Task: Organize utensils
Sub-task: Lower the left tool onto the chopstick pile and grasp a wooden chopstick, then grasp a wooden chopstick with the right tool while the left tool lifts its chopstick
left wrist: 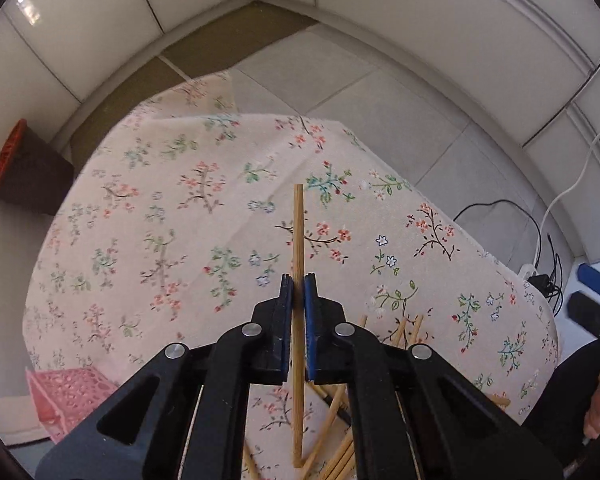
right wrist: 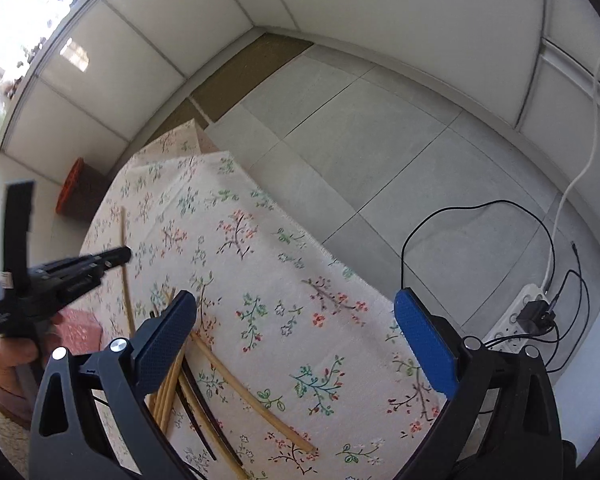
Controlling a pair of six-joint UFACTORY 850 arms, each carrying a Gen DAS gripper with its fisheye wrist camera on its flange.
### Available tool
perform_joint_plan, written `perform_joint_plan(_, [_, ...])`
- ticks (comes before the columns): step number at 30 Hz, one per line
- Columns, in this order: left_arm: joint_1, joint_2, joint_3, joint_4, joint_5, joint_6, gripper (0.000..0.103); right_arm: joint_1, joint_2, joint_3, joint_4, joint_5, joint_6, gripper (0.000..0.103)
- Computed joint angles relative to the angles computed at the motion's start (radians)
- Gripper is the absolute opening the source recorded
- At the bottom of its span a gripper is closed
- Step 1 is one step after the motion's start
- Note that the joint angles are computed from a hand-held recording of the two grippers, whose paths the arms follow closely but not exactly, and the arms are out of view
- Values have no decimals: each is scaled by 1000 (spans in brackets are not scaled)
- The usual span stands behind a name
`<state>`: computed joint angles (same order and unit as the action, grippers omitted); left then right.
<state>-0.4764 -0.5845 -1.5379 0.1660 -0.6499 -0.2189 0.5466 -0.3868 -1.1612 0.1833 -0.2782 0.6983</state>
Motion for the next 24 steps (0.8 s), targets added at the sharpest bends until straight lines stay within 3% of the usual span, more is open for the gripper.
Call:
perform_joint_plan(6, [-15,354,330,229,204,-319,5,43,-85,-137,362,-44,-359,96])
perform_joint_plan(10, [-30,573,504,493,257,-643,5,79,-185,-293,451,-132,-466,96])
perform_joint_plan(13, [-49,717,594,701,233,-881,5,100,-284,-431,509,-236,-518,93])
perform_joint_plan(17, [-76,869,682,902,157,-1130,5,142,-424,-622,413,-371,-395,73])
perform_joint_plan(21, [-86,966,736,952,101,-1245,5,200,-561,-824,238,-471,-241,67])
perform_joint_plan(24, [-128,1005,756,994,17,-1314,5,243,-674,-1001,84,-582,-133,67])
